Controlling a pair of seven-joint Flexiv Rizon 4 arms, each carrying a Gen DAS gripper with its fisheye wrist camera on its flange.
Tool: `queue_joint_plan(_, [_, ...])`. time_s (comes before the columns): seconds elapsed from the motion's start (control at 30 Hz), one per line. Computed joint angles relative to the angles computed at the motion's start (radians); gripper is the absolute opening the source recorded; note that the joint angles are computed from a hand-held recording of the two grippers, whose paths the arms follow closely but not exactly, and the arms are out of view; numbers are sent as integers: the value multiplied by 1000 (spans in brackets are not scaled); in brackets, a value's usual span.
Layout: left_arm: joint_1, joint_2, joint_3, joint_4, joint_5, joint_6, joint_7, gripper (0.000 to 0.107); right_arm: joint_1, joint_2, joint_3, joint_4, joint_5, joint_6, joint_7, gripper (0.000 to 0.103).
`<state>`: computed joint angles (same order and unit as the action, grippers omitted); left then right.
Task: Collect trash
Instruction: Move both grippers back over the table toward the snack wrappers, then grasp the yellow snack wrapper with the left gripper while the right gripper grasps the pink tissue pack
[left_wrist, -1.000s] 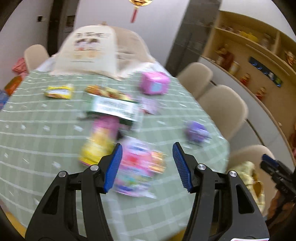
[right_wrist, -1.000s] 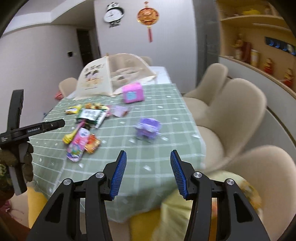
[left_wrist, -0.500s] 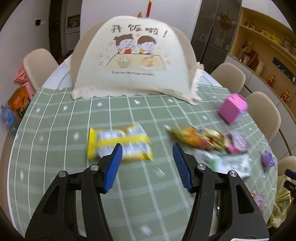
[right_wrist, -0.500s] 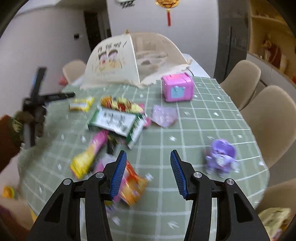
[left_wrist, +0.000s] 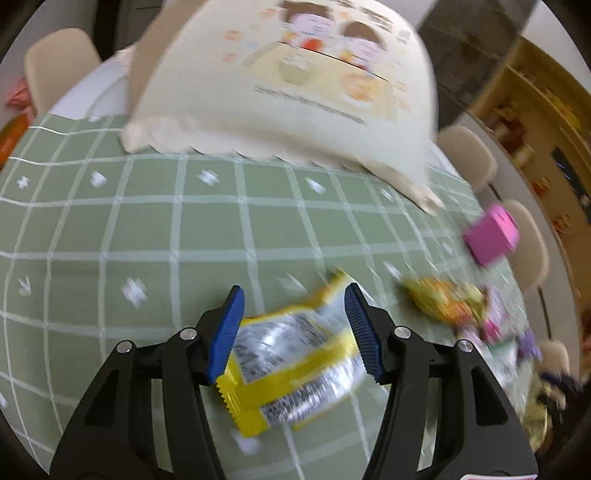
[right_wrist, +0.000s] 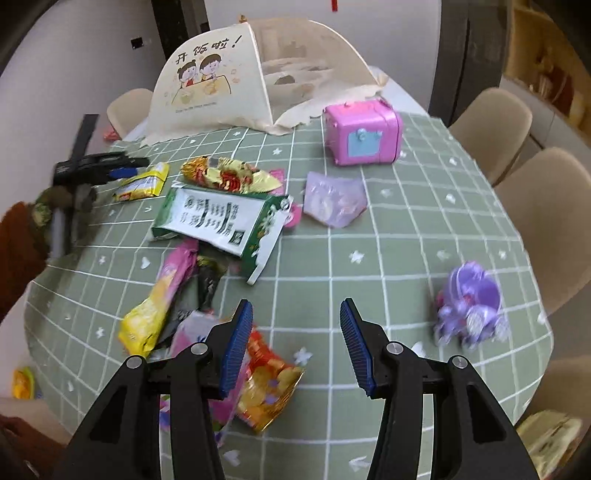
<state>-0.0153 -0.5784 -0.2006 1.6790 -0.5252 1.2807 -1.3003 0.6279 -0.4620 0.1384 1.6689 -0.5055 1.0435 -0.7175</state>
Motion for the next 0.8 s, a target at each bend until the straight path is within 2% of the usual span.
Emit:
queue_joint_plan(0.13, [25,80,-91,119,-58,30,111,54,-2,-18,-12,-23,-11,2,-3,47])
queue_joint_plan(0.2, [-6,101,-79,140,-63,32,141,54,1,-19,-17,-24,-18,4,-1,47])
queue_joint_plan(0.33, [-186,76,154,59,183,-8,-71,54,10,-16,-26,-17,-44,-4,-3,47])
queue_joint_plan(0.4, [-217,63,205,29,255,1,-157,54,12,-11,-25,-9,-57,-4,-8,47])
queue_joint_plan(0.5, [-192,51,188,-7,299,-35,-161,54,-10,-5,16,0,-18,10,-66,47])
queue_joint_plan(0.53, [-199,42,201,-32,333,-74,-160,54,-16,-2,31,3,3,11,-89,47])
queue_joint_plan(0.67, [-179,39,186,-53,356,-169,-169,54,18,33,8,60,-30,37,-53,47])
queue_joint_plan(0.8, [-189,76,181,-3,358,-177,-234,40,32,64,7,125,-39,91,41,47])
